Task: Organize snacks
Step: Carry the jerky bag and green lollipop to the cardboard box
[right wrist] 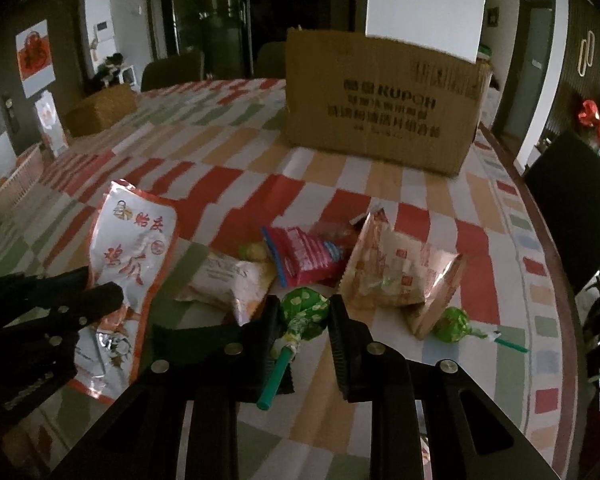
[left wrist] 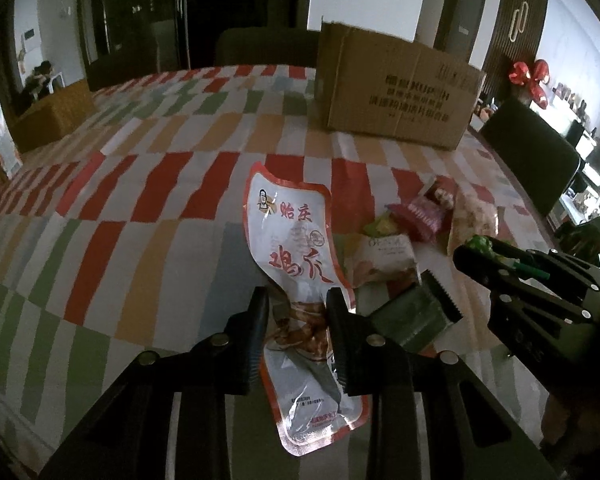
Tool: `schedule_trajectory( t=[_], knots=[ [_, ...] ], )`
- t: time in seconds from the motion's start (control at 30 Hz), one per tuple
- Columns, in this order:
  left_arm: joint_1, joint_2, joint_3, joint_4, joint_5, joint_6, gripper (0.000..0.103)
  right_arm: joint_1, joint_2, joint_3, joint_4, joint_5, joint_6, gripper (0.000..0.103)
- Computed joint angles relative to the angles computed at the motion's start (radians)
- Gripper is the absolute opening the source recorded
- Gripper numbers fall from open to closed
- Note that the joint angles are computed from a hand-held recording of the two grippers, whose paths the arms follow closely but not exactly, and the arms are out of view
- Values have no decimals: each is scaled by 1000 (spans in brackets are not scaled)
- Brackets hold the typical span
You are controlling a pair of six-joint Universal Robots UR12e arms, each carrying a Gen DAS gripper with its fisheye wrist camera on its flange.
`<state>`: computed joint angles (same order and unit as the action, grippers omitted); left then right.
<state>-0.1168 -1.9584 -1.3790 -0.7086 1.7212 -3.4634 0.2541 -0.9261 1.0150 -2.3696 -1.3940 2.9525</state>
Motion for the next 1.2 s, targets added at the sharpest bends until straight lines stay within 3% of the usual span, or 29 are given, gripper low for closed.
schedule_trajectory(
  t=[0.57, 0.8, 1.2],
  knots=[
    [-7, -14, 67, 108, -11, 55, 30, -17, -21, -23, -92, 66, 16, 25],
    [-3, -52, 147, 115, -35, 85, 30, -22, 8, -94, -117, 70, 25, 25],
    [-14, -141, 331, 97, -11, 177, 30, -37, 94, -281, -111, 60, 58, 25]
  ],
)
